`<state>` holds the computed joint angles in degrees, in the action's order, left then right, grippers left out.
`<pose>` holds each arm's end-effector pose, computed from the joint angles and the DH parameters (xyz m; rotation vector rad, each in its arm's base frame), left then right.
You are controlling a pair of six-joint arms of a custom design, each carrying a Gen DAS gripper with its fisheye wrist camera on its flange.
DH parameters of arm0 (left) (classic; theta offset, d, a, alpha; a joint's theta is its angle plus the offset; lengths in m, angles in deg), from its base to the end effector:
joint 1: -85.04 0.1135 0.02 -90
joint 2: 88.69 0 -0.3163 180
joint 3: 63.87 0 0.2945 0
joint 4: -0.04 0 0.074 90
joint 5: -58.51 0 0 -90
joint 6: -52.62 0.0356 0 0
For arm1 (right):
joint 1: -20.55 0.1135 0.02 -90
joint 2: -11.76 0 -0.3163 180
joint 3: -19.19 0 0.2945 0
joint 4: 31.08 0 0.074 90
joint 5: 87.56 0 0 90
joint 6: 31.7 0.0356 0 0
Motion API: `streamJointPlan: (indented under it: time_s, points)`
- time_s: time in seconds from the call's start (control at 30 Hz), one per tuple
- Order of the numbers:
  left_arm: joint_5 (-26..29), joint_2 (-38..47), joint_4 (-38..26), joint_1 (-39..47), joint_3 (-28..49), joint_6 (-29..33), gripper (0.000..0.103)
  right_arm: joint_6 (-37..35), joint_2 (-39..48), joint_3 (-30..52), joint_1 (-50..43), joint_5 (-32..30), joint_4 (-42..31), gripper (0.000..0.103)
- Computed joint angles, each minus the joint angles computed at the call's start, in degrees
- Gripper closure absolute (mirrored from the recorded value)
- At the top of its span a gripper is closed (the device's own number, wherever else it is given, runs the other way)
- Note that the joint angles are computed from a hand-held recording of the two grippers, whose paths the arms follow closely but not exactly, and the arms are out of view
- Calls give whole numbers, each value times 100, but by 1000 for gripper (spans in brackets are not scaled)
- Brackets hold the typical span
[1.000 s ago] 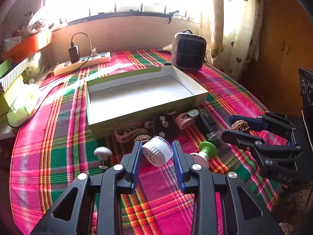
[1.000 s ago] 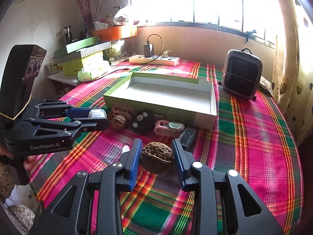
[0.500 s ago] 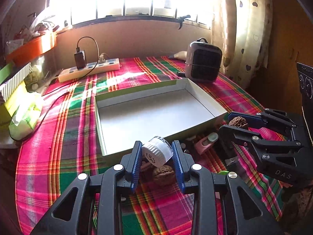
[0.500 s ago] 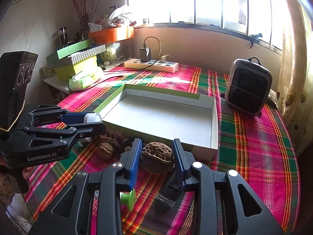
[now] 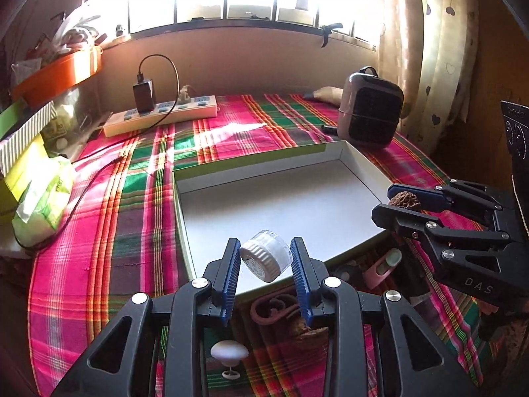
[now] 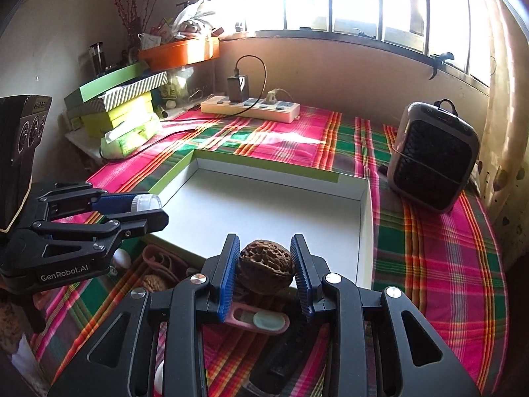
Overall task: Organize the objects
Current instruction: 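Carry the walnut with the right gripper while the left gripper carries the cap into the tray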
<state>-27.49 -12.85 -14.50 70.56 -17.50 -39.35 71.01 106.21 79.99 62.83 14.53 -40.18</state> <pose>0.2683 -0.0719 0.1992 0.2903 2.3295 -0.2236 0.2785 0.2431 0.1918 -0.4854 2.2578 0.2492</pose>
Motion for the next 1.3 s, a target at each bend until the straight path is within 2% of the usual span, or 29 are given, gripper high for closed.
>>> streamJointPlan:
  time_s: [0.73,1.3]
  points:
    - [22,1323,56,221,918,89,74,-258,1251,1334,-636,-431,-516,69]
    - [-57,2031,-150,323,1517,183,74,-310,2111,2407,-814,-346,-1174,69]
